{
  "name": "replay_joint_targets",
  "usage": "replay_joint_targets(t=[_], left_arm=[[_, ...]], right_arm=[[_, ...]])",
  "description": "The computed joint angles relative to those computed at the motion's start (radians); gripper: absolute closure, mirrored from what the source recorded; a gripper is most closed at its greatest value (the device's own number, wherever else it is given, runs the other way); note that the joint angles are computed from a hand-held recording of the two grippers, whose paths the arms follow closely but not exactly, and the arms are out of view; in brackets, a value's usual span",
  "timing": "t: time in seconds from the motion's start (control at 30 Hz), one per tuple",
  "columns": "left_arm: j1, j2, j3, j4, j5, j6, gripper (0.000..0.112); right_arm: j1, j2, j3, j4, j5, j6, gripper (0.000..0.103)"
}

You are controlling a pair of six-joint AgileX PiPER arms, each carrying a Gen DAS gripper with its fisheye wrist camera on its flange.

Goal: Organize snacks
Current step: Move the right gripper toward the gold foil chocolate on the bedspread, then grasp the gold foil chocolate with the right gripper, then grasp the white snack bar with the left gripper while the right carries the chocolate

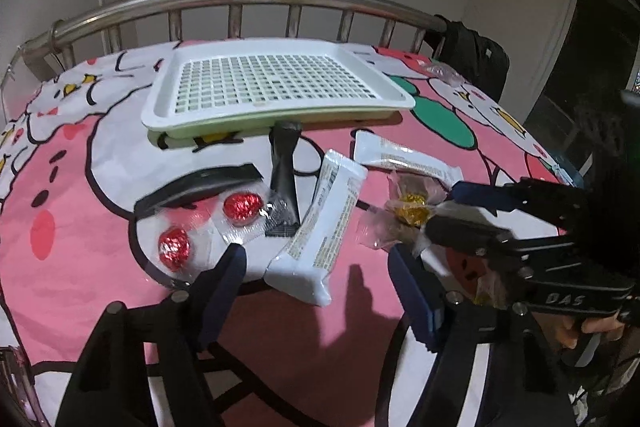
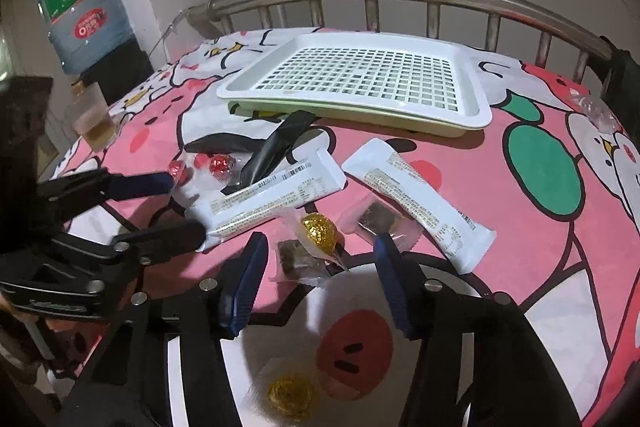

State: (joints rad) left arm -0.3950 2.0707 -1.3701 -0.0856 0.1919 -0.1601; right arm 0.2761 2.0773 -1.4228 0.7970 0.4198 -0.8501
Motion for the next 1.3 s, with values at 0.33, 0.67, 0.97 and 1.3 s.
replay_joint_targets(t=[0.33,0.67,0.97,1.3], left_arm=[[-0.007,0.003,-0.018,-0.13,0.038,0.181,0.039],[-0.013,0.125,-0.205,-0.003,0.18,0.097,0.044],[-0.039,0.171,-0.277,0.158,0.238,-0.04,0.075],[-0.022,0.101,-0.159,-0.048,0.178,0.089,0.089]], right_arm=[[-0.026,-0.105,0.18,0.104,0.026,-0.114,0.049],[-0.003,-0.141,0.288,0.089,-0.03,-0.117,0.045],[0.018,-0.133,0.297,0.009,-0.08,-0.048,0.057],[0.023,-0.103,0.239,0.067,-0.056,-0.061,0.076]])
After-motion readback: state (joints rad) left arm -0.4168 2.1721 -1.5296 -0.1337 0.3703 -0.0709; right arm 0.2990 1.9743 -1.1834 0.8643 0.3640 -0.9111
